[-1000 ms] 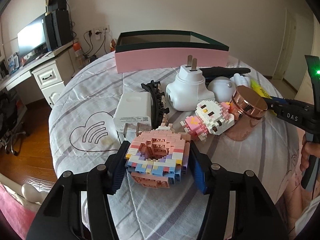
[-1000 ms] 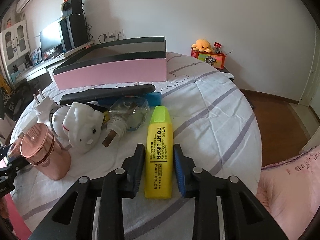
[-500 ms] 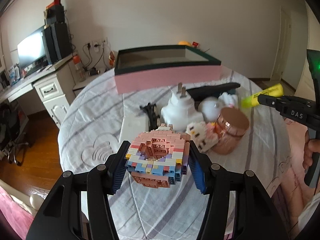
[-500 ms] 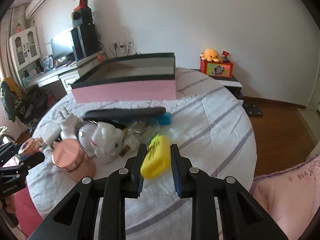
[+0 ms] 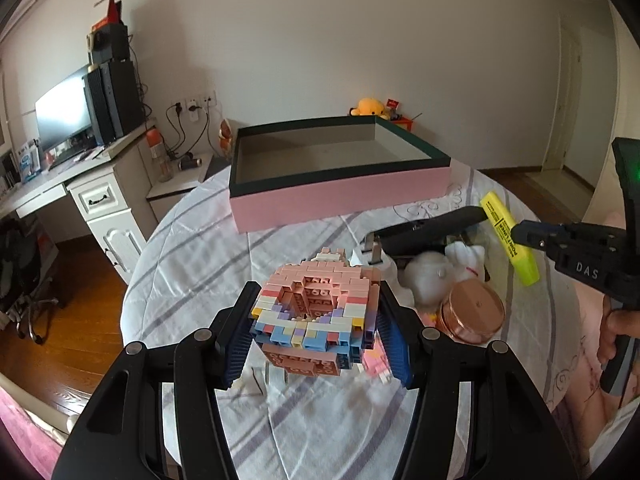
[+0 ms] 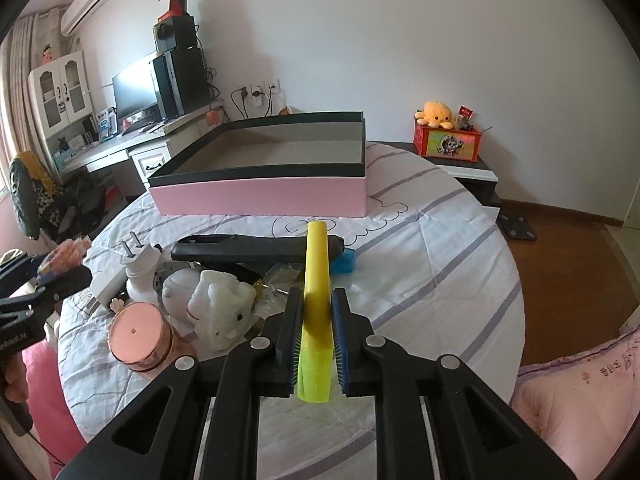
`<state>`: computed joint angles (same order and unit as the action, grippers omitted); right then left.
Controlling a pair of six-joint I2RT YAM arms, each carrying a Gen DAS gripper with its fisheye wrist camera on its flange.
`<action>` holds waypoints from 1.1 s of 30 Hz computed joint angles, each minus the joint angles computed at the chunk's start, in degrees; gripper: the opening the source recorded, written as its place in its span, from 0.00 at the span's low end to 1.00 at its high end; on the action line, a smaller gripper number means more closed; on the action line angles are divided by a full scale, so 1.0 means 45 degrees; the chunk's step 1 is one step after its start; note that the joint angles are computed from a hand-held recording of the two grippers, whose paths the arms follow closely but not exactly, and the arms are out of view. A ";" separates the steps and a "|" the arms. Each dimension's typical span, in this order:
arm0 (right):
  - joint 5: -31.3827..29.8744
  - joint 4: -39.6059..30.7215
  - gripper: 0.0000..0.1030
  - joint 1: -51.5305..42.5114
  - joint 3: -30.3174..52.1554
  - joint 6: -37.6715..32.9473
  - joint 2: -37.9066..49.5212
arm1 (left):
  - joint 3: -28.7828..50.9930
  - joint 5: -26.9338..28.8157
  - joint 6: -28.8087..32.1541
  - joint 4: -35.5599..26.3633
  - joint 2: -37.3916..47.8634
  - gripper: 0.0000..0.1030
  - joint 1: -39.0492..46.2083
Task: Organize rigid objects
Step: 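Lift the block donut with the left tool while the right tool lifts the highlighter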
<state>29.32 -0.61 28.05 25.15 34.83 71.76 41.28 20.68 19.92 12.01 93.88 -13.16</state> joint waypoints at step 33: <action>-0.2140 -0.0606 0.07 -0.1942 0.3773 -0.3468 0.1667 | 0.5652 -0.0208 -0.0852 -0.2221 0.2590 0.56 -0.1288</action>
<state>19.69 -3.34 19.32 42.13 19.23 79.26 66.71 19.74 16.08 2.01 105.54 -18.96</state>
